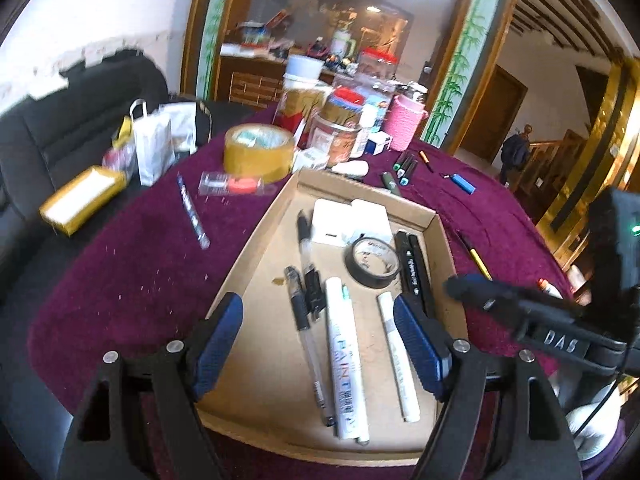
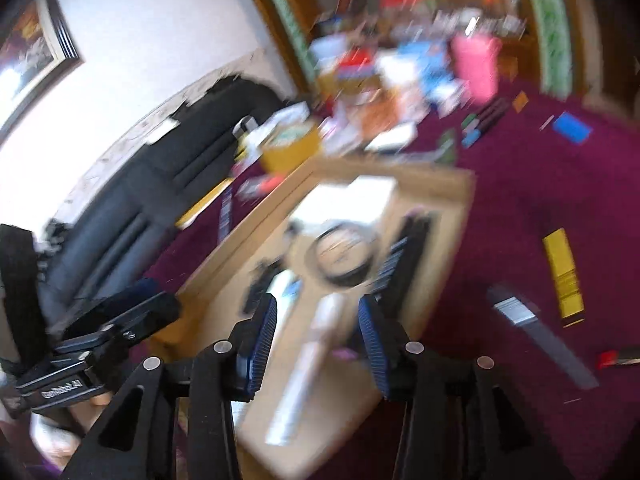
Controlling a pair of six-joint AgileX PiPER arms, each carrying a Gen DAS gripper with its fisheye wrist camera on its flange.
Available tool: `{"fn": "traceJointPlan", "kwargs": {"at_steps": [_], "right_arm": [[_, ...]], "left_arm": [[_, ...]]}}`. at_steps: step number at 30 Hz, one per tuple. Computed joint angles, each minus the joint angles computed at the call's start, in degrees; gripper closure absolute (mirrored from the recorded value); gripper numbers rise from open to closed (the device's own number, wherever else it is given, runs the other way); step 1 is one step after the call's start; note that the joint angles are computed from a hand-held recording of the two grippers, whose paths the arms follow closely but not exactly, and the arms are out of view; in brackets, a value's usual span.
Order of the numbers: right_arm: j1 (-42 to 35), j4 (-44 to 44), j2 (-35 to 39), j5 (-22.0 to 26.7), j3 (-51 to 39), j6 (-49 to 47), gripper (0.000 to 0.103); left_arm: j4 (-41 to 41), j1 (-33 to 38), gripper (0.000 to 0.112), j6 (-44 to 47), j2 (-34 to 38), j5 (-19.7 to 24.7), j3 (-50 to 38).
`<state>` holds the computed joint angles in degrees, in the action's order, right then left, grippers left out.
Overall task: Organize rigid objects
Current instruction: 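Move the right tool back to the table and grasp a yellow pen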
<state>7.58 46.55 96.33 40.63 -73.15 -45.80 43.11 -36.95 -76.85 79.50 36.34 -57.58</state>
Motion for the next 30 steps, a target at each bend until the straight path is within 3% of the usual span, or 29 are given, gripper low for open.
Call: {"fn": "traceJointPlan", "kwargs": {"at_steps": [1,2,3,5,7,9,12,14,20,24,30], "right_arm": [[0.6,-1.3,-2.4,-5.7,2.6,-0.3,0.052],[0.0,-1.2,-5.8,-11.5,6.0,-2.9,0.041],[0.3,1.2,-8.2,-17.2,9.4,-6.5,0.021],[0.5,11.6,-12.4,-28.6,15.5,-17.6,0.000],[0.1,21.6,-13.5,-33.7,17.2,-26.3,0.000],[-3.1,23.3,-11.1,-31.2,15.3,-28.6,0.000],[-5.8,13.8,-6.9,-28.4,11.4,-19.5,0.000],[-7.3,13.7,-5.8,-27.6,10.9,-19.8,0.000],[-11.2,21.2,-4.0,-26.8,12.0,-31.9,0.001],[-14.8,33.0,-3.1,-25.8,13.2,-44.0,0.001],[-19.5,23.8,1.3,-19.8,7.9,-30.0,0.001]], "left_arm": [[2.0,-1.4,0.033,-1.7,0.4,1.1,-0.6],[4.3,-2.9,0.032,-3.5,0.7,2.2,-1.2],[6.5,-4.3,0.030,-5.2,1.0,3.4,-1.7],[11.8,-8.1,0.026,-8.7,2.1,7.3,-3.3],[15.1,-11.2,0.021,-10.2,3.8,11.2,-5.5],[16.4,-13.5,0.018,-9.6,6.1,14.6,-8.5],[16.4,-15.8,0.017,-7.2,10.0,17.8,-13.2],[14.9,-16.8,0.017,-4.7,12.9,19.6,-16.7],[9.0,-17.3,0.017,2.3,20.8,24.7,-26.9],[6.8,-17.6,0.017,6.8,25.8,27.3,-33.6],[4.7,-17.9,0.017,13.0,33.1,30.6,-43.3]]}}
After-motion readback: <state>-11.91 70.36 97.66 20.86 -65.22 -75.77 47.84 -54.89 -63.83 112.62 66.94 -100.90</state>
